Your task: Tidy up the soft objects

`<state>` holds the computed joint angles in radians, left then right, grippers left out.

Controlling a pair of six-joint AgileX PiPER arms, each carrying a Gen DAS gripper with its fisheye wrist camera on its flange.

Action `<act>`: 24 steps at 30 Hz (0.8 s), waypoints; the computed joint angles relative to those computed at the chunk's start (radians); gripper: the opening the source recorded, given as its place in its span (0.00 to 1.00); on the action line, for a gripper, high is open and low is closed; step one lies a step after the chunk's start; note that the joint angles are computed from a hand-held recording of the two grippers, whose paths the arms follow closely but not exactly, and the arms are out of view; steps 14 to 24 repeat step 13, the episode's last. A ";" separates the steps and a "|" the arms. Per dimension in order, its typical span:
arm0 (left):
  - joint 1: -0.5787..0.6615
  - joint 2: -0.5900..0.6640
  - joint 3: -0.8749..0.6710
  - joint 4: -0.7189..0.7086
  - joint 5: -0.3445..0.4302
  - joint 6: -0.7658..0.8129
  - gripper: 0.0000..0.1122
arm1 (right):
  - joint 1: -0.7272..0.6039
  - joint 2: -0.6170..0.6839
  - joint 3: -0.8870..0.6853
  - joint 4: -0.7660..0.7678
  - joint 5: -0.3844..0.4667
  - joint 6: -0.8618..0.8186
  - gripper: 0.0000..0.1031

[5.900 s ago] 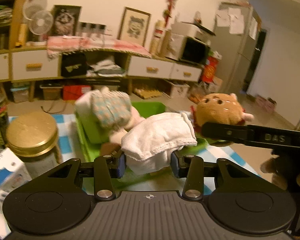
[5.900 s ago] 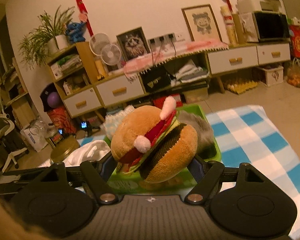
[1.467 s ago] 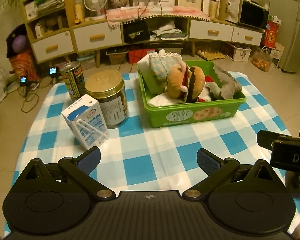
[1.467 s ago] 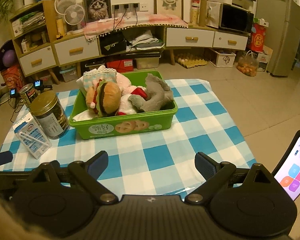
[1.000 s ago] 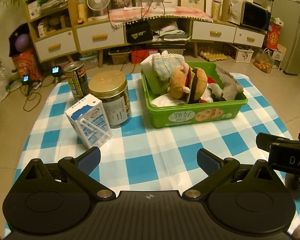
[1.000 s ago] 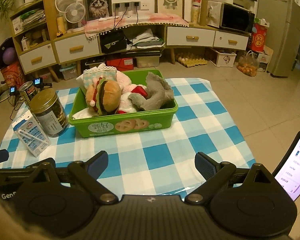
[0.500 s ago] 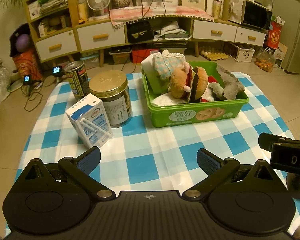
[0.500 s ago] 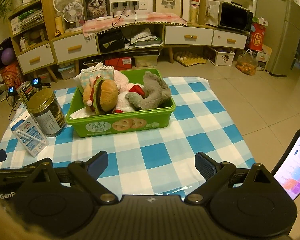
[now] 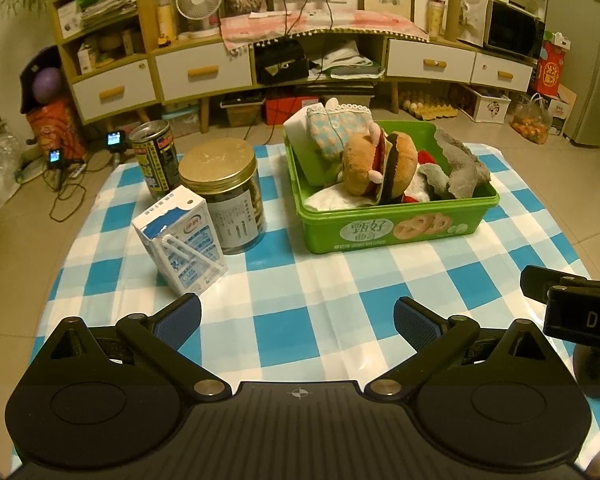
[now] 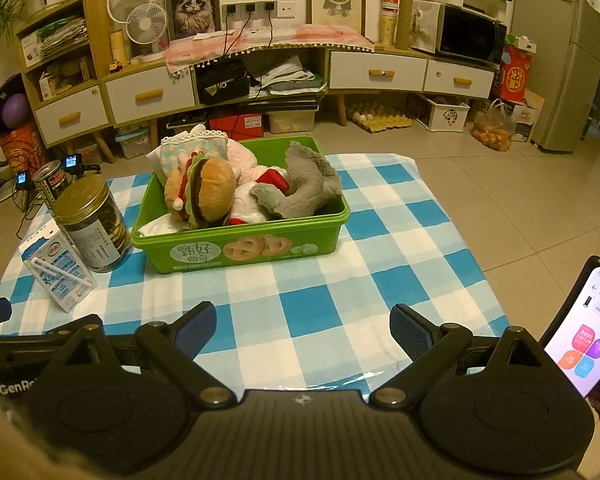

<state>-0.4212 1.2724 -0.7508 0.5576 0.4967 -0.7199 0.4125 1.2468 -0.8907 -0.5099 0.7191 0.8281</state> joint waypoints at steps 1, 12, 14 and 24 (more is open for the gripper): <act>0.002 0.000 -0.002 -0.004 0.001 0.004 0.87 | 0.000 0.000 0.000 0.000 0.000 0.000 0.58; -0.010 0.000 0.006 0.027 -0.006 -0.021 0.87 | -0.003 -0.004 0.004 0.001 -0.001 0.001 0.59; -0.008 0.002 0.005 0.022 -0.007 -0.014 0.87 | -0.006 -0.007 0.008 0.001 -0.003 0.001 0.59; -0.008 0.002 0.005 0.022 -0.007 -0.014 0.87 | -0.006 -0.007 0.008 0.001 -0.003 0.001 0.59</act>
